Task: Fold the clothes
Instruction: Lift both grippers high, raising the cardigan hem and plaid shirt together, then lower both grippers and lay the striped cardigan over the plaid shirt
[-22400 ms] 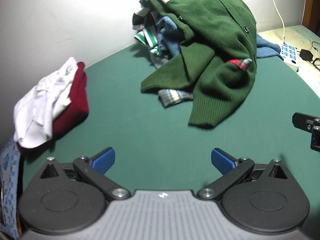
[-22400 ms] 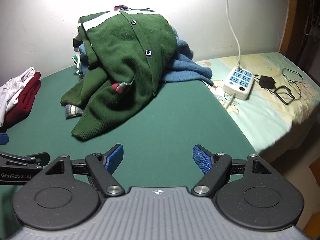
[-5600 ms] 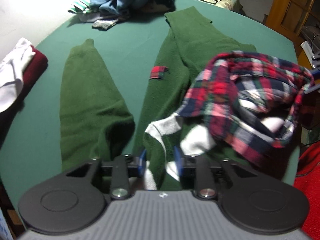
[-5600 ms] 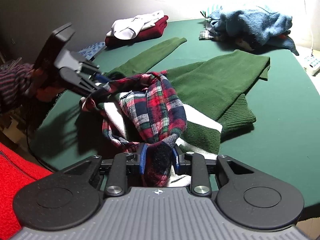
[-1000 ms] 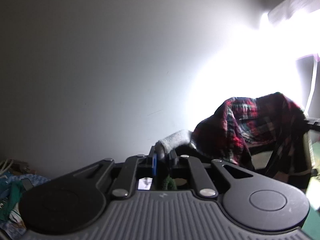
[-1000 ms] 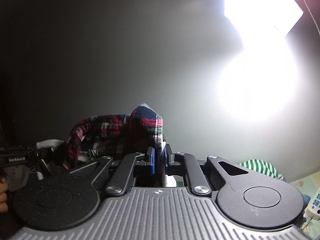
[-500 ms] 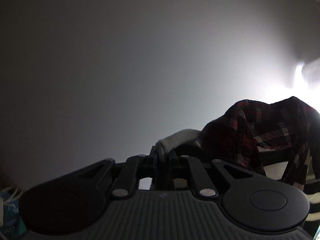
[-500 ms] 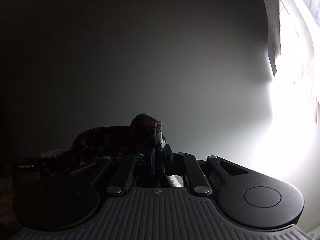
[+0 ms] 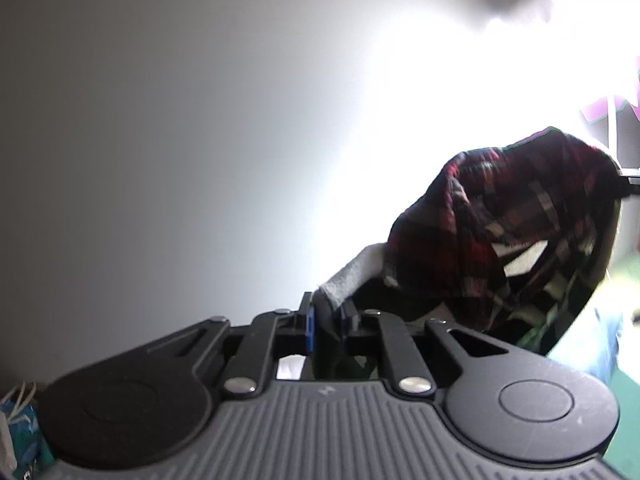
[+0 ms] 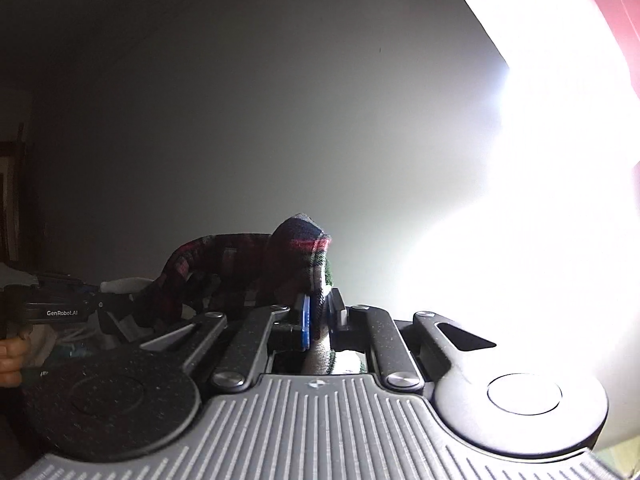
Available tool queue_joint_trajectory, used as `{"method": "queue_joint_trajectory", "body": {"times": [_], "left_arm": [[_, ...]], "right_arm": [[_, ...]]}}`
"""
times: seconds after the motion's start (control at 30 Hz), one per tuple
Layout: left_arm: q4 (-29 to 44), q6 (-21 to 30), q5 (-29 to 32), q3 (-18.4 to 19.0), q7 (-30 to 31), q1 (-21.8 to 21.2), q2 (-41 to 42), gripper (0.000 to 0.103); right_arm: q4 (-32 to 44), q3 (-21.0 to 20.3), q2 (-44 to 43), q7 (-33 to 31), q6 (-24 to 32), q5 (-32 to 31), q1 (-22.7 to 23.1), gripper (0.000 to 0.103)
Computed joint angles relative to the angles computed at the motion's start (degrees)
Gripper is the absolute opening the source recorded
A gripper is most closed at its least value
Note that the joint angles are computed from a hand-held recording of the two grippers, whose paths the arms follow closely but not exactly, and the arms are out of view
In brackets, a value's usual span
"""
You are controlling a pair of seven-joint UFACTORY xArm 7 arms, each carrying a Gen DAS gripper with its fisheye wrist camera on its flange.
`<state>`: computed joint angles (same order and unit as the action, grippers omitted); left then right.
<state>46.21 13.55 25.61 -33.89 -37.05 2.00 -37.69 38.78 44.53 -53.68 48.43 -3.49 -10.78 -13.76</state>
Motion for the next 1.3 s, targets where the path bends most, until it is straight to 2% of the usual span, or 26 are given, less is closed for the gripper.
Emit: {"method": "queue_joint_trajectory", "body": {"times": [0.17,0.27,0.37,0.4,0.47,0.5,0.53,0.57,0.7,0.77,0.8,0.9,0.97,1.03,1.07,1.13,1.17,1.27,1.3], "left_arm": [[-13.1,4.0,-5.1,5.1,2.7,-13.3,-5.6,0.015],[-19.9,7.0,-7.7,5.3,2.6,-19.7,-9.8,0.016],[-28.1,11.1,-11.8,7.1,1.8,-28.9,-17.1,0.016],[-29.5,12.6,-13.3,6.4,0.3,-31.3,-18.6,0.017],[-28.8,14.8,-16.4,2.1,-6.0,-34.1,-17.5,0.017],[-28.8,14.3,-16.9,0.2,-9.1,-34.3,-16.1,0.016],[-28.9,12.1,-16.4,-1.6,-12.1,-32.8,-14.1,0.015],[-29.0,12.4,-15.8,-2.6,-14.7,-33.0,-13.9,0.014],[-27.5,25.4,-17.1,-3.4,-19.9,-41.4,-20.5,0.009],[-26.6,29.5,-16.5,-3.6,-20.9,-43.6,-21.9,0.002],[-26.1,31.6,-16.3,-3.7,-21.3,-44.6,-22.5,0.000],[-27.6,31.7,-16.9,-2.9,-23.2,-46.7,-23.5,0.000],[-27.7,32.4,-17.2,-3.3,-24.3,-47.7,-22.7,0.000],[-27.4,33.2,-17.2,-3.8,-24.4,-49.0,-21.0,0.001],[-27.4,32.2,-17.4,-3.6,-24.1,-49.8,-19.4,0.004],[-27.1,30.5,-17.0,-3.4,-22.4,-51.5,-16.2,0.017],[-26.8,29.5,-16.5,-3.2,-20.9,-52.3,-14.2,0.019],[-26.7,24.1,-15.4,-2.2,-16.9,-54.0,-8.2,0.038],[-26.9,22.4,-15.3,-1.8,-16.3,-54.2,-6.7,0.048]], "right_arm": [[-8.9,-0.4,-6.1,1.9,10.0,0.3,14.1,0.009],[-12.2,1.0,-8.9,5.1,16.8,0.3,22.4,0.009],[-14.3,2.6,-10.9,8.8,24.4,1.0,31.4,0.009],[-15.0,2.3,-10.6,8.9,25.9,0.8,33.6,0.009],[-16.1,2.7,-10.6,10.4,30.2,1.1,39.0,0.008],[-16.3,3.3,-10.2,11.4,32.1,1.4,41.3,0.008],[-16.1,3.7,-9.5,12.2,33.4,1.4,42.9,0.007],[-15.8,4.4,-8.9,13.2,34.7,1.5,44.5,0.007],[-14.0,2.3,-5.3,13.4,37.2,0.1,48.2,0.007],[-13.3,1.8,-3.1,13.3,37.0,-1.4,48.9,0.007],[-14.2,3.1,-2.5,14.7,36.6,-1.6,50.0,0.007],[-17.3,5.4,1.6,17.3,32.8,-2.8,52.6,0.007],[-17.7,5.0,5.2,16.8,31.6,-3.8,54.6,0.007],[-17.7,5.6,8.0,17.2,31.3,-5.6,54.8,0.007],[-17.5,5.8,9.0,17.7,31.7,-6.3,54.8,0.007],[-17.5,5.7,11.1,19.0,32.6,-7.3,55.1,0.007],[-17.6,5.6,12.0,19.4,32.9,-7.9,55.3,0.007],[-17.4,4.5,14.8,19.6,34.3,-9.5,57.0,0.007],[-17.2,4.1,16.0,19.8,34.7,-10.0,57.6,0.007]]}}
